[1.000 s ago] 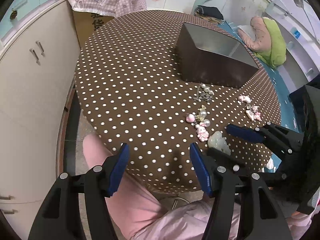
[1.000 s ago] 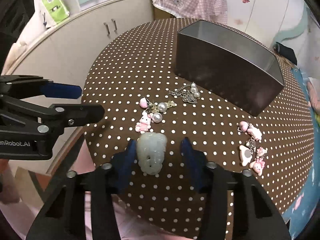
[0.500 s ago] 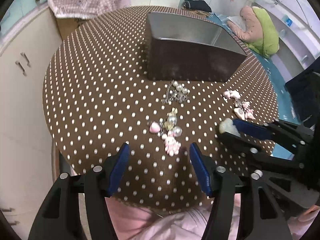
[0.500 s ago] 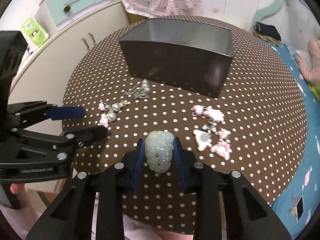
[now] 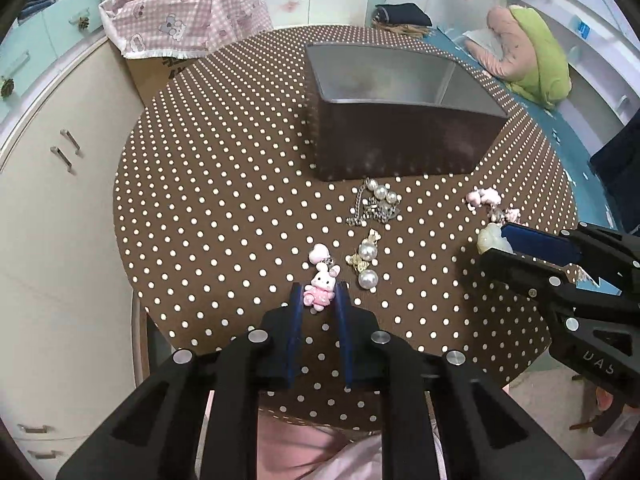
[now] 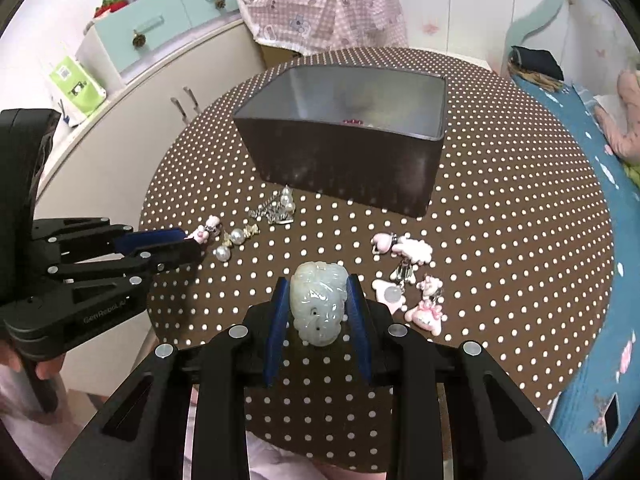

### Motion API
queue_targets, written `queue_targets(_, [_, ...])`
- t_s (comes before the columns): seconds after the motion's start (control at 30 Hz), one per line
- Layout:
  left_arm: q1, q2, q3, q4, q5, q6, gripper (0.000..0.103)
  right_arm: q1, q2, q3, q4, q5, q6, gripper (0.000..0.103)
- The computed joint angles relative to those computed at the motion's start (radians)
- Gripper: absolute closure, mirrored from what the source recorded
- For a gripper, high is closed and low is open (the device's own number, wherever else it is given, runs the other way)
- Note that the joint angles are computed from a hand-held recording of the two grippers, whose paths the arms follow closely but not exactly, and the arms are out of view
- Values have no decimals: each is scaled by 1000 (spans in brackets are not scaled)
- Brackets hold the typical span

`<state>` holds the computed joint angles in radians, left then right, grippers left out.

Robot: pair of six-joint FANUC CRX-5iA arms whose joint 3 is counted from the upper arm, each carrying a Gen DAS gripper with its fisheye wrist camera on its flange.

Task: Organize jewelry
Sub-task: 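Grasp the white jade pendant with the right gripper while the left grasps the pink bunny charm, then carry the jade pendant and bunny charm over the tin with both grippers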

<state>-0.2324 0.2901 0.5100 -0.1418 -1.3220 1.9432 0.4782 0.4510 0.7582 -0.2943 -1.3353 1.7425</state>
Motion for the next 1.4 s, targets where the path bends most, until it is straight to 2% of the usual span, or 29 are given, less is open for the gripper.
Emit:
queue_targets(0.53, [-5,4,82,-27,16,-13,88,-25,-11,6,-8,44,-27,74])
queue_targets(1.0, [-2,61,207,-37,40,-47,88,-37,8,73,-5,95,-71,74])
queue_targets(1.4, [32,105,308,-8,67,-56,88,-47,109,258,-5,74,-130,74])
